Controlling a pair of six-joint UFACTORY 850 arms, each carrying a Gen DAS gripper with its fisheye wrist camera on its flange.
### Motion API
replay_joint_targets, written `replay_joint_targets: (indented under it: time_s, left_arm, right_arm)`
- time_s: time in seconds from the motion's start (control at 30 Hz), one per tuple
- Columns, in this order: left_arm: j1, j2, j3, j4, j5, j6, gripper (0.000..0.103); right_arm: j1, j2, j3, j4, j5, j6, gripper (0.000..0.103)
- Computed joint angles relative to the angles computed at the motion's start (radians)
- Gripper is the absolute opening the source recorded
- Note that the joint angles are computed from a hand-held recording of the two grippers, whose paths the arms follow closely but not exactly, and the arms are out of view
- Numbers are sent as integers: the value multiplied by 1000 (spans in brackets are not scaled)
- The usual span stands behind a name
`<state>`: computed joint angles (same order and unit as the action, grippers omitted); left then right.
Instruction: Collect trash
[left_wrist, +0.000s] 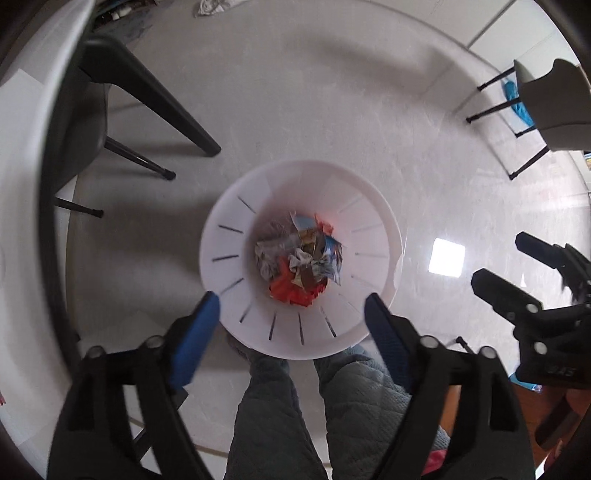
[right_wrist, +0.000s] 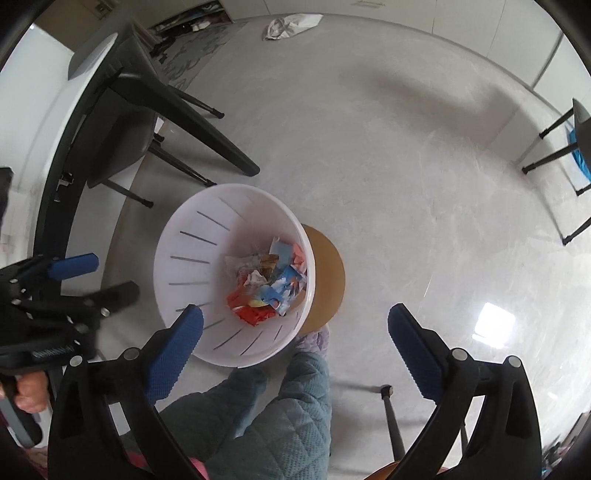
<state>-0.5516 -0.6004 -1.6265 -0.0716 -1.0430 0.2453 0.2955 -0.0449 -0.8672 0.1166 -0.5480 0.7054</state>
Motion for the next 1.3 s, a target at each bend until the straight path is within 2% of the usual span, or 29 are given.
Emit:
replay_joint_targets:
  time_s: [0.17, 0.27, 0.43, 0.63, 0.77, 0.83, 1.03, 1.1, 1.3]
  left_arm:
    - [-18, 16, -6, -28, 9, -13, 83]
    - [8, 51, -40, -63, 13, -8, 88]
    - [74, 133, -86, -82, 90, -52, 92]
    - [194, 272, -107, -1, 215, -199, 95]
    - [282, 386, -79, 153, 325, -404, 95]
    - [316, 422, -78, 244, 352, -515, 95]
    - [389, 507, -72, 480, 381, -762, 95]
    - [407, 536, -48, 506, 395, -810, 95]
    - [461, 561, -36, 475, 403, -825, 95]
  right_arm:
    - [-1, -15, -24, -8, -17, -9, 100]
    - [5, -21, -78, -53, -38, 13, 100]
    - [31, -59, -242, -143, -80, 4, 100]
    - [122, -184, -592, -207, -96, -133, 100]
    - [181, -285, -830, -232, -115, -205, 100]
    - [207, -354, -980, -214, -135, -252, 100]
    - [253, -519, -1350, -199, -212, -333, 100]
    - [272, -575, -1475, -228, -239, -327, 100]
    - [302, -686, -1709, -265, -308, -332, 100]
